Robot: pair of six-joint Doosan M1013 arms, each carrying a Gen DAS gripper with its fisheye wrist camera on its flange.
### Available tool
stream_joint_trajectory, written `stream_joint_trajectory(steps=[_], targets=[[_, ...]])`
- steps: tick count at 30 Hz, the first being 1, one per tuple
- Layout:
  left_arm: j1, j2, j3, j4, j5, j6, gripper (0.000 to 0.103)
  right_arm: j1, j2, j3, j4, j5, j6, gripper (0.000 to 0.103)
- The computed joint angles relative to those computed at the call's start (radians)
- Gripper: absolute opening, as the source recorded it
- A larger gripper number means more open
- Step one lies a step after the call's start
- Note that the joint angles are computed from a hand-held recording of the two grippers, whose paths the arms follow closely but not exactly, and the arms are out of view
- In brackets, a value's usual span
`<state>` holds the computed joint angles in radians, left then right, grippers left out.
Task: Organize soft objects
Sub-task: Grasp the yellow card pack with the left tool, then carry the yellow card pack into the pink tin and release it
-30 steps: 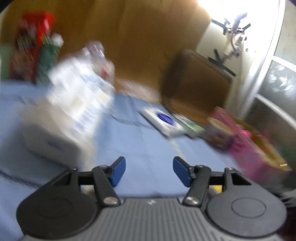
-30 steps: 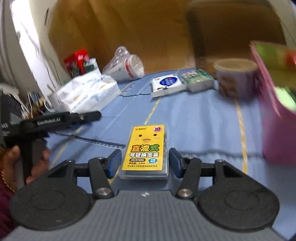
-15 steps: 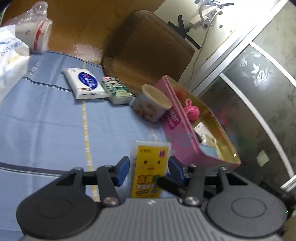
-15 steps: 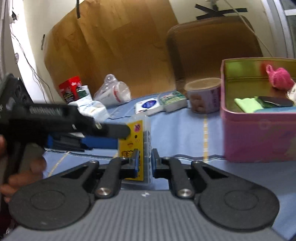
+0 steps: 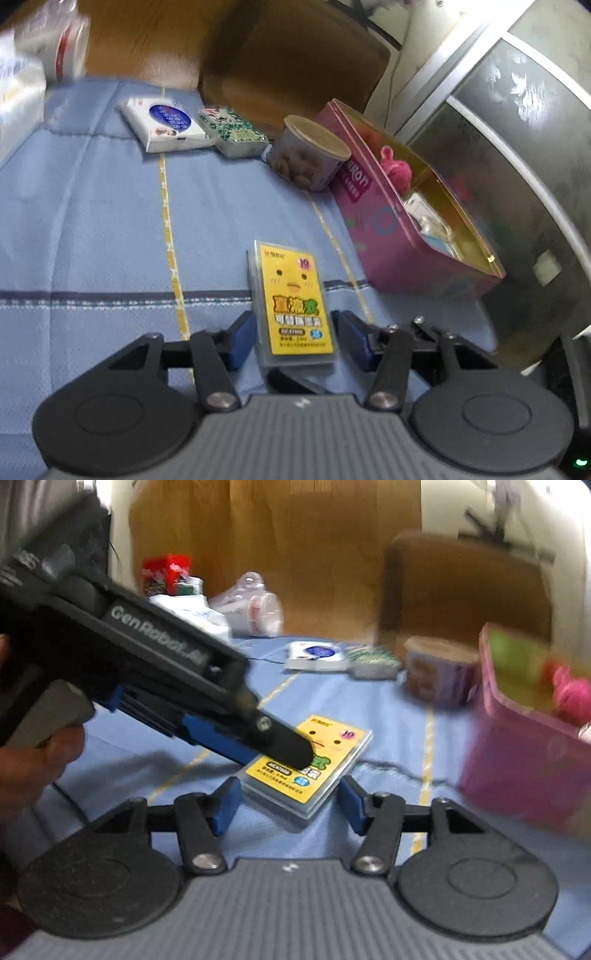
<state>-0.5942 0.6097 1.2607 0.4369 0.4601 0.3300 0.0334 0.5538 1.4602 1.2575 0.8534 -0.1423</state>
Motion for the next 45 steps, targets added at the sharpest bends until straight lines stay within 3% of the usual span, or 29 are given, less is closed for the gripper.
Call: stream_joint_trajectory(steps=[1, 4, 6, 8, 10, 11, 14, 21, 28, 35, 38, 40, 42, 45], targets=[[-0.002, 0.002, -0.009, 0.008, 0.020, -0.001, 0.043, -0.002, 0.003, -0.005, -0.003, 0.004, 0.013, 0.060], [0.000, -0.021, 0.023, 0.080, -0.040, -0.097, 0.039, -0.009, 0.000, 0.004, 0.046, -0.002, -0.001, 0.055], [-0.003, -0.032, 0.025, 0.139, -0.062, -0.137, 0.038, -0.008, -0.016, 0.031, 0.128, -0.047, -0.085, 0.044], [-0.007, -0.035, 0.010, 0.183, -0.075, -0.138, 0.038, -0.007, -0.020, 0.035, 0.184, -0.075, -0.119, 0.043], [-0.012, -0.028, -0.018, 0.216, -0.077, -0.112, 0.038, -0.014, -0.011, 0.015, 0.190, -0.067, -0.059, 0.039], [-0.015, -0.024, -0.033, 0.236, -0.073, -0.102, 0.038, -0.017, -0.008, 0.006, 0.187, -0.065, -0.025, 0.029], [-0.021, -0.002, -0.082, 0.240, -0.060, -0.059, 0.038, -0.029, -0.003, -0.004, 0.198, -0.055, 0.029, 0.023], [-0.024, 0.021, -0.118, 0.213, -0.028, -0.033, 0.038, -0.034, -0.009, 0.011, 0.229, -0.071, 0.014, 0.023], [-0.027, 0.042, -0.195, 0.214, -0.034, 0.046, 0.038, -0.045, -0.023, 0.022, 0.432, -0.108, -0.103, 0.023], [-0.024, 0.146, -0.382, 0.030, -0.092, 0.352, 0.040, -0.059, -0.022, 0.027, 0.760, -0.218, -0.378, 0.026], [-0.026, 0.218, -0.491, 0.050, -0.008, 0.340, 0.046, -0.038, -0.006, 0.021, 0.969, -0.340, -0.638, 0.035], [-0.024, 0.243, -0.526, 0.044, 0.051, 0.310, 0.046, -0.043, 0.004, 0.014, 0.964, -0.374, -0.597, 0.035], [-0.019, 0.235, -0.496, 0.046, 0.037, 0.277, 0.046, -0.064, 0.010, 0.008, 0.852, -0.344, -0.421, 0.035], [-0.021, 0.209, -0.433, 0.158, 0.056, 0.175, 0.046, -0.068, 0.009, 0.014, 0.822, -0.354, -0.388, 0.035]])
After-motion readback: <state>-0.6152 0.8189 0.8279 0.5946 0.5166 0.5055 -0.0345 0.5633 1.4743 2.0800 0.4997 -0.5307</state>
